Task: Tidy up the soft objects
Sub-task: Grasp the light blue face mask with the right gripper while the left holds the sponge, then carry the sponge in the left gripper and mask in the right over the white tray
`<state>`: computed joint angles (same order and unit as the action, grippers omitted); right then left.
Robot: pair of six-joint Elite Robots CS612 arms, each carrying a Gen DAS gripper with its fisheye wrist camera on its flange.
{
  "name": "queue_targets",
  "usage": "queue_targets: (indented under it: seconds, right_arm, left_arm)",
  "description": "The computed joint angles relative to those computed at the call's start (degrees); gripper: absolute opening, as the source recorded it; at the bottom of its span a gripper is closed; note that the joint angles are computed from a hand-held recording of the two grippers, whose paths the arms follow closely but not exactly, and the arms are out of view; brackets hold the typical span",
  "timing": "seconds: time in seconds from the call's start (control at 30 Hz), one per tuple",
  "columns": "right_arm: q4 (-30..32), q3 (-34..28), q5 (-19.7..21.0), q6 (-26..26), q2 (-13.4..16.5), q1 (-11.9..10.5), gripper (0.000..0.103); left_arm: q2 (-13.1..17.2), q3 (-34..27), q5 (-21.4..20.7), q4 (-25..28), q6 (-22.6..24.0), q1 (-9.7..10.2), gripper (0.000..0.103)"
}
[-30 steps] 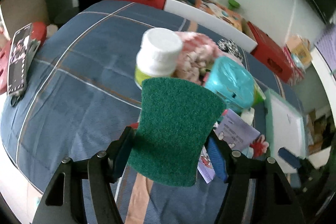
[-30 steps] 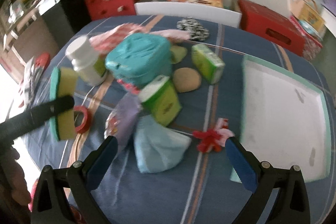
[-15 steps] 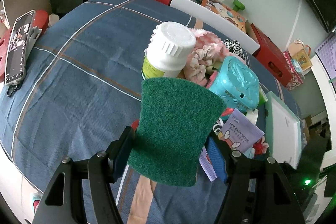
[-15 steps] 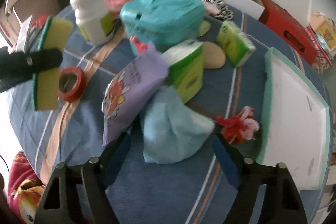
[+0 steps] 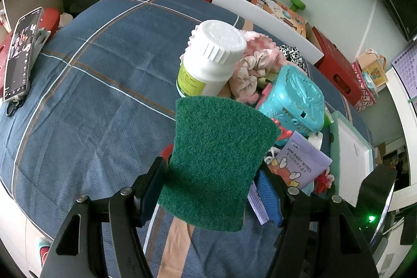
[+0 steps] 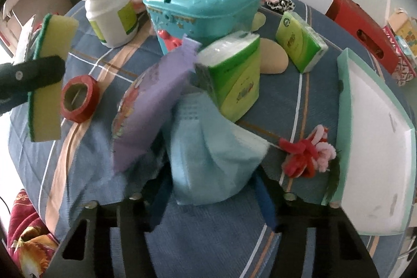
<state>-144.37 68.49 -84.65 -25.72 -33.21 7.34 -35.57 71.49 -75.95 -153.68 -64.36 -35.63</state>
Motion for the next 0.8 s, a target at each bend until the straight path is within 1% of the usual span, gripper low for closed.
queue_targets:
  seconds: [0.07, 0.1, 0.2, 0.4, 0.43, 0.53, 0.8]
  right_arm:
    - [-0.5, 0.0, 0.2, 0.3, 0.0, -0.1, 0.049]
    - [-0.9, 0.1, 0.3, 0.6, -0.1, -0.1, 0.045]
    - [-1.9, 0.2, 1.1, 1.7, -0.6, -0.6, 0.038]
    - [-5.0, 1.6, 2.5, 2.5, -2.0, -1.4, 0.034]
    - [-5.6, 1.9, 2.8, 2.6, -2.3, -1.5, 0.032]
    - [-8.2, 2.8, 3.5, 3.4, -2.9, -1.2, 0.030]
    - [-15.1, 6.1, 6.9, 4.8, -5.2, -1.8, 0.029]
  left_arm:
    - [0.0, 0.0, 0.1, 0.1, 0.0, -0.01, 0.069]
    - [0.1, -0.1, 0.2, 0.1, 0.0, 0.00, 0.069]
    - [0.0, 0.0, 0.4, 0.1, 0.0, -0.04, 0.069]
    - [-0.2, 0.2, 0.7, 0.1, -0.2, -0.10, 0.069]
    - [-0.2, 0.2, 0.8, 0.1, -0.2, -0.11, 0.069]
    - [-0.4, 0.5, 1.1, -0.2, -0.2, -0.17, 0.069]
    - [-0.9, 1.1, 2.5, -0.7, -0.4, -0.48, 0.069]
